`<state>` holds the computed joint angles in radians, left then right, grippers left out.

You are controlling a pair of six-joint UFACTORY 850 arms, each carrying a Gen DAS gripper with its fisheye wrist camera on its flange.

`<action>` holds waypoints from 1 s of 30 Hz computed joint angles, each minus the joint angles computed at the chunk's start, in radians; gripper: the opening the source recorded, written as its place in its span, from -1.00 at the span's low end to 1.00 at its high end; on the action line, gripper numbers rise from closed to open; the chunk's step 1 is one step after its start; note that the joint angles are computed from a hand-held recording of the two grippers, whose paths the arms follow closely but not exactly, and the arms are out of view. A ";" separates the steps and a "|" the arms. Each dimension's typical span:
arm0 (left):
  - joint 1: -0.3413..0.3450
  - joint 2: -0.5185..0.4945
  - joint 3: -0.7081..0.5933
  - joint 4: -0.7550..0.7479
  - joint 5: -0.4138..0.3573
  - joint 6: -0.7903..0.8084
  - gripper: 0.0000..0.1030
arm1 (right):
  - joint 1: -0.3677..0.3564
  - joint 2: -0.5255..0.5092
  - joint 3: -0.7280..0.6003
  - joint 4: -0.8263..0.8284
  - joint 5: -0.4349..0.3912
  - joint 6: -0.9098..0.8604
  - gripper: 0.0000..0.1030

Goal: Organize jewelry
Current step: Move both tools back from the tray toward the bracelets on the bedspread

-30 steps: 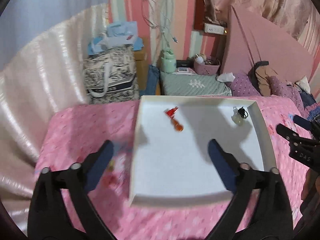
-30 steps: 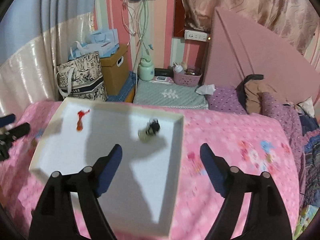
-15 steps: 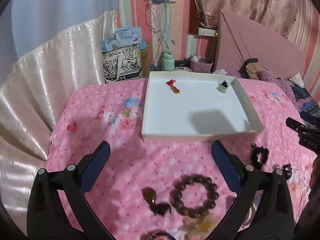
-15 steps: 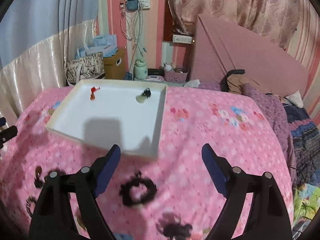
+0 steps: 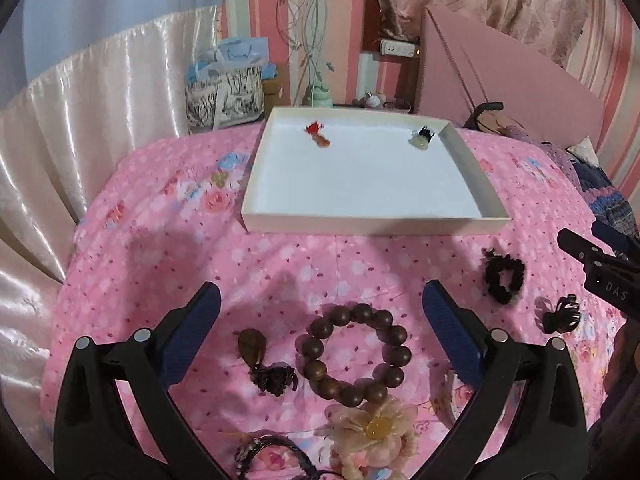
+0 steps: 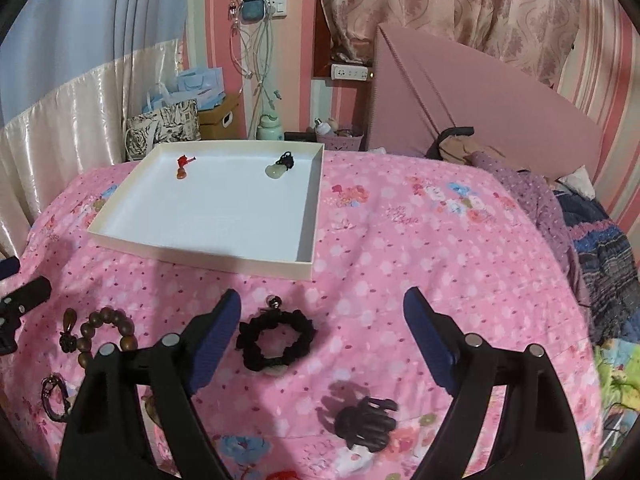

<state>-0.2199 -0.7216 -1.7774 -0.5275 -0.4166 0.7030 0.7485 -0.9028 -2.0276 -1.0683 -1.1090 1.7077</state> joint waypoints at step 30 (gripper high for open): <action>0.008 -0.124 -0.115 0.078 -0.166 -0.049 0.60 | -0.013 -0.162 -0.194 0.105 0.043 -0.150 0.61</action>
